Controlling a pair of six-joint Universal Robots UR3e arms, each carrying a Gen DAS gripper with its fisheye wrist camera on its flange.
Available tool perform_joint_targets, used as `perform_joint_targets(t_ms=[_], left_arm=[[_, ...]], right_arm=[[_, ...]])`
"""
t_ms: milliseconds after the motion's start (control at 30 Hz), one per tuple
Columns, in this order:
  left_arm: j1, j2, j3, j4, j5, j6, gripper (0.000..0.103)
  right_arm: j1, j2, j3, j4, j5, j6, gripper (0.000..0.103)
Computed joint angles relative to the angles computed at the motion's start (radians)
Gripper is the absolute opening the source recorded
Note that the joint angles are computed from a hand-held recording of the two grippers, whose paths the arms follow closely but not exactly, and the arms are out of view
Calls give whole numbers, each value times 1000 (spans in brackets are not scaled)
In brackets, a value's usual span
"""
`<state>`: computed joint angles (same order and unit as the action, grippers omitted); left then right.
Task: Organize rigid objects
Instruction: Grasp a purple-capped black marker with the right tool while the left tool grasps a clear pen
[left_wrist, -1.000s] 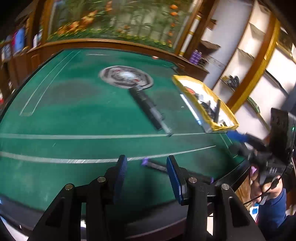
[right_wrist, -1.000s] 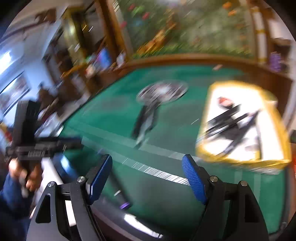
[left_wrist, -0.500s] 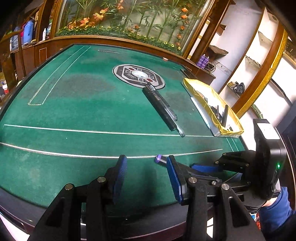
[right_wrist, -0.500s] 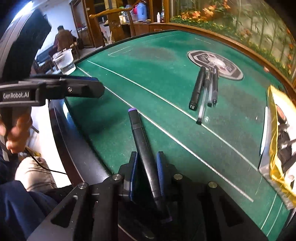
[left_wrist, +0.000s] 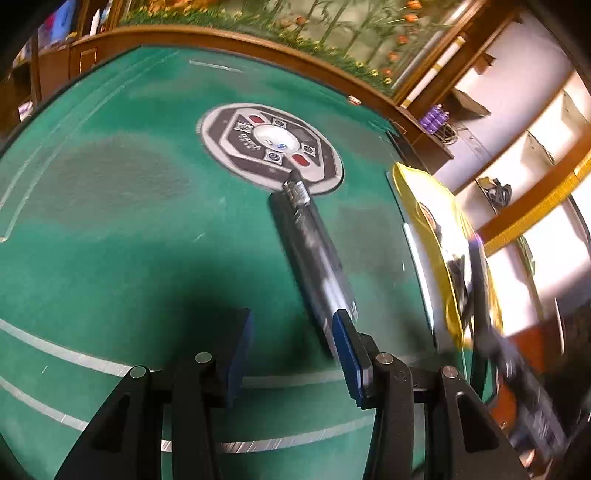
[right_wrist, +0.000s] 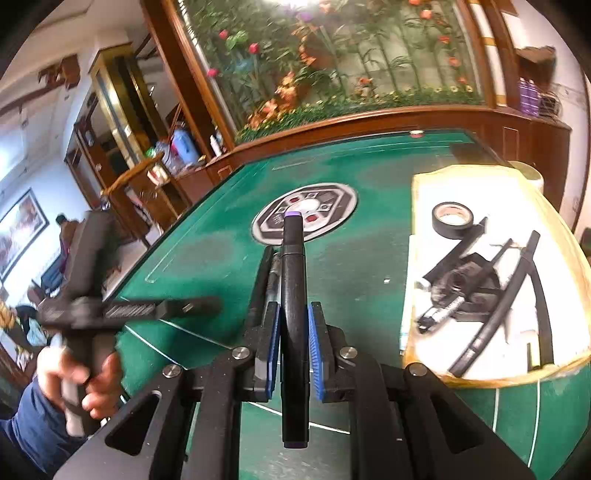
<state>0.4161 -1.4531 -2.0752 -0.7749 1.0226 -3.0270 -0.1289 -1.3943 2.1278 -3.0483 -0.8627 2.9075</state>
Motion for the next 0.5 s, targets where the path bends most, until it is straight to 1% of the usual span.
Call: perform_joint_targets(t_ms=[33, 67, 100, 167, 200, 267, 333, 467, 500], left_arm=[[-34, -54, 41, 31, 26, -40, 45], [-76, -111, 90, 56, 70, -91, 43], [-105, -150, 127, 65, 94, -122, 37], [-164, -219, 187, 88, 155, -163, 30], [-185, -242, 203, 100, 181, -176, 25], [-199, -260, 203, 136, 198, -177, 25], [-195, -266, 204, 144, 197, -174, 25], [-139, -247, 162, 151, 127, -132, 24], [-131, -241, 161, 144, 130, -124, 24]], right_arm=[[-22, -5, 18, -6, 21, -6, 14], [-39, -7, 30, -5, 39, -11, 14], [-52, -5, 39, -6, 53, -18, 14], [-88, -19, 70, 4, 76, -45, 14], [-102, -25, 72, 22, 84, -58, 14], [-137, -46, 83, 65, 100, -94, 14], [-166, -66, 100, 86, 115, -116, 14], [-207, -94, 123, 118, 140, -144, 14], [-211, -94, 126, 117, 143, -145, 14]])
